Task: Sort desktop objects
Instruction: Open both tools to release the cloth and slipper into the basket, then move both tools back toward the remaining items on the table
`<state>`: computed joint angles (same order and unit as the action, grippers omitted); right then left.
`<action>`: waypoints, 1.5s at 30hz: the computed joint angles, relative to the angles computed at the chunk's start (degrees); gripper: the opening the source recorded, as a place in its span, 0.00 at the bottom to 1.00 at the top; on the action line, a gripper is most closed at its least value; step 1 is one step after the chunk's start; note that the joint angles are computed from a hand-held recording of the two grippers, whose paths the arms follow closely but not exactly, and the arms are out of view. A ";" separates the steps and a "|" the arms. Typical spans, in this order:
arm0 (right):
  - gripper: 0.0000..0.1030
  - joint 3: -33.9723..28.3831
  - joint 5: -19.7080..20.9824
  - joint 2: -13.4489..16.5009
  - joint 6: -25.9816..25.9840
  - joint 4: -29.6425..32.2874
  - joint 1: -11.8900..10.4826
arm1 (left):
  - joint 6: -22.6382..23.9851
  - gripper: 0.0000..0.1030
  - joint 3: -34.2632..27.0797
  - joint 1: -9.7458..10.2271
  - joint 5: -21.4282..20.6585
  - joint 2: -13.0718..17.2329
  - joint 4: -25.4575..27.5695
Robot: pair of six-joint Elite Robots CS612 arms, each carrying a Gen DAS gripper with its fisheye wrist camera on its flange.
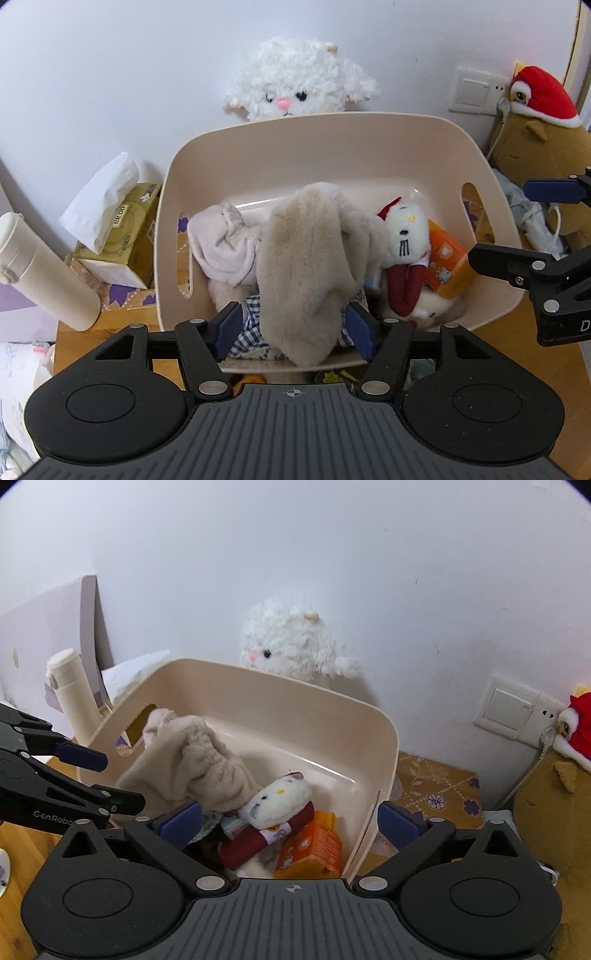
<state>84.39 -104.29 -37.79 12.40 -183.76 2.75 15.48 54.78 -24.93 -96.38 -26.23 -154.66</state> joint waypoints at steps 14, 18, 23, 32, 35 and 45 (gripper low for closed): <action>1.00 6.03 -1.18 -3.27 0.04 -5.26 1.98 | 0.62 0.61 9.73 1.04 -0.11 -5.29 -7.33; 1.00 7.86 -0.39 -3.93 0.17 -5.65 2.66 | 0.40 0.61 11.86 1.50 -1.00 -6.56 -7.68; 1.00 9.80 0.33 -4.61 -0.01 -4.79 3.34 | 1.58 0.62 14.49 1.82 -1.42 -7.78 -8.85; 1.00 12.65 0.26 -5.20 2.52 -2.94 4.04 | 4.04 0.62 18.91 2.12 -0.34 -9.36 -8.49; 1.00 13.33 0.33 -5.27 2.85 -1.80 4.23 | 4.72 0.62 20.00 2.22 -0.09 -9.68 -7.79; 1.00 13.17 0.20 -4.15 1.58 0.62 5.05 | 6.43 0.62 22.42 2.42 1.20 -9.78 -7.23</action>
